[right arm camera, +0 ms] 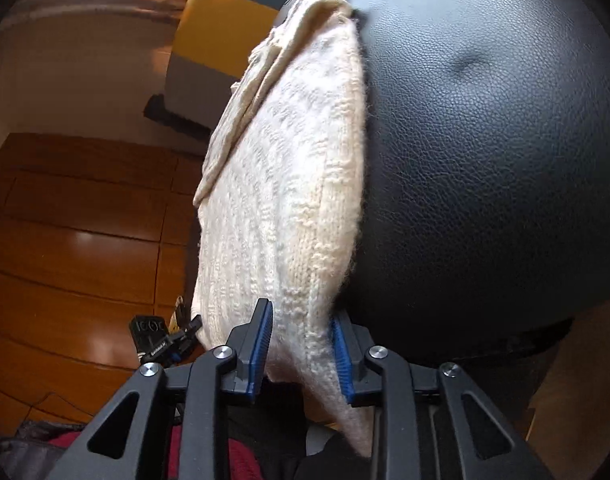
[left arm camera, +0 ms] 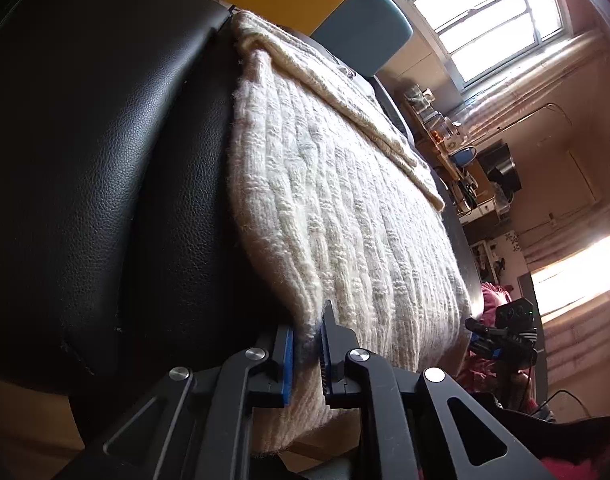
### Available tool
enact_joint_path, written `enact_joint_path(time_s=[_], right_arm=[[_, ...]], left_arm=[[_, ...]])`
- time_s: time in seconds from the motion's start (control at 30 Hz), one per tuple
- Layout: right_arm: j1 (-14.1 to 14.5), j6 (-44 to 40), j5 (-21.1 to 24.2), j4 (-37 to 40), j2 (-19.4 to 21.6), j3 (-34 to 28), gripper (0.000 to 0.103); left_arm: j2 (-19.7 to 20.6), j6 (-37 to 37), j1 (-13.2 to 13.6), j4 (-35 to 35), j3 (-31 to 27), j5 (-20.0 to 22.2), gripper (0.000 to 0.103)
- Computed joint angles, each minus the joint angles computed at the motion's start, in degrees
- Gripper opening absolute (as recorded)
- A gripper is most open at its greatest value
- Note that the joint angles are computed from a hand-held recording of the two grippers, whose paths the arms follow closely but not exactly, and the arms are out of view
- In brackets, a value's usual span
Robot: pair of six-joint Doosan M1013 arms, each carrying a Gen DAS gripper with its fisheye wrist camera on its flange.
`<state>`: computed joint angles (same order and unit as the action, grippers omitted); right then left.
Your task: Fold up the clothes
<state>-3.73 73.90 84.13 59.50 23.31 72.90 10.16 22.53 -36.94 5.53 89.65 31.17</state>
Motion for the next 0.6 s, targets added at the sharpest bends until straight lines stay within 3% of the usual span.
enact_joint_path(time_s=[0.13,0.27,0.33,0.37,0.6], right_arm=[[1.51,0.2,-0.24,-6.21,-0.09,-2.51,0.029],[1.34,0.82,-0.94,-4.9,0.04,-2.31,0.027],[2.0,-0.25,-2.37,-7.78,-0.44,-2.49,0.011],[2.46,-0.52,-3.44,-9.84,-0.84,-2.56,0.011],[5.05,-3.47,-5.17,-20.1,-2.34,-4.26,0.009]], left_arm=[[-0.26,0.18,0.45,-1.48,0.75,-1.58,0.011],[-0.21,-0.46,0.39,-1.28,0.73,-1.67,0.011],[-0.26,-0.63,0.4,-1.41,0.87,-1.91,0.011],[-0.24,-0.62,0.39,-1.38,0.83,-1.88,0.011],[0.43,-0.31,-0.37,2.3,-0.88,1.48,0.01]])
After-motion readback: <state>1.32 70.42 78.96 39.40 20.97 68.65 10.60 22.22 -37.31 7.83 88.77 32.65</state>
